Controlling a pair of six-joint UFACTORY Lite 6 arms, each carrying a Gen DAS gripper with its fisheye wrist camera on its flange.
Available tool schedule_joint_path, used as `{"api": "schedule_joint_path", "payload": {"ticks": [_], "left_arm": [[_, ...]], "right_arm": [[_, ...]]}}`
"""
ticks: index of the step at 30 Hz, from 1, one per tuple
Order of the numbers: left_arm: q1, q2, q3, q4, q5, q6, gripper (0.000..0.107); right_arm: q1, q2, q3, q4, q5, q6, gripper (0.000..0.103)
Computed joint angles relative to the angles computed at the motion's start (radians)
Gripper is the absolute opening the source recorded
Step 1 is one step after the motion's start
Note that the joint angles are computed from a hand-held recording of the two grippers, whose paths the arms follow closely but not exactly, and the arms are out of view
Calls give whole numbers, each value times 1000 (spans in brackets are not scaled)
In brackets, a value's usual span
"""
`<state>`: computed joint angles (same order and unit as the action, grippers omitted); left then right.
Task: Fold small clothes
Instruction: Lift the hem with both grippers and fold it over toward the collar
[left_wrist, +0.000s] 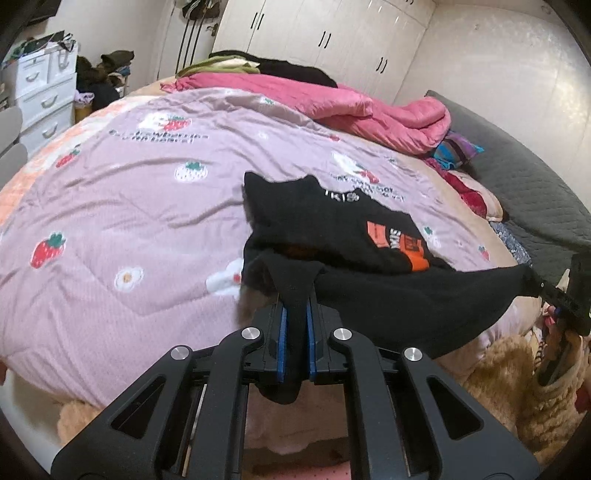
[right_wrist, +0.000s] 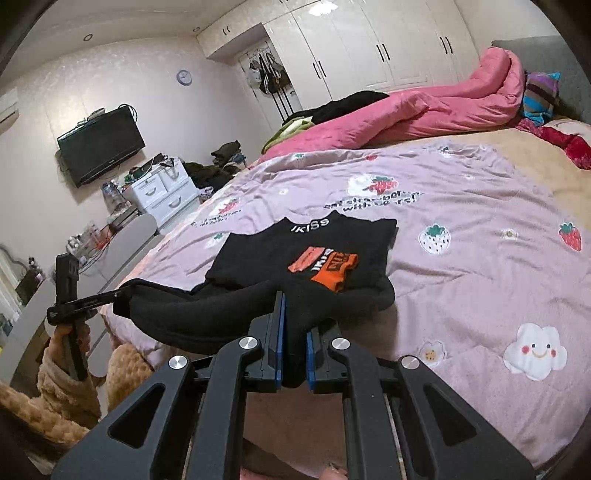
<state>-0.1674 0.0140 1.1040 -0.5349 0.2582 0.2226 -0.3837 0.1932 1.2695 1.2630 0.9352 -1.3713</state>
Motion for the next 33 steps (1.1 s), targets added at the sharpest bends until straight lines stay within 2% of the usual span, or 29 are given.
{"api": "schedule_joint_path", "payload": {"ticks": [7,17,23,29,33], "left_arm": [[28,56,59,-156,-13,139,2],[23,142,198,3,-21,-25,2],[27,225,325,52,-6,-85,2],[51,371,516,24,44,-83,2],[54,468,662,93,73,-160,2]], "right_arm": [[6,56,70,25,-16,29,8],[41,145,212,38,-50,90,8],[82,213,322,23,-119,146,8],[123,363,540,-64,-161,296,8],[144,513,770,-168,-158,462,8]]}}
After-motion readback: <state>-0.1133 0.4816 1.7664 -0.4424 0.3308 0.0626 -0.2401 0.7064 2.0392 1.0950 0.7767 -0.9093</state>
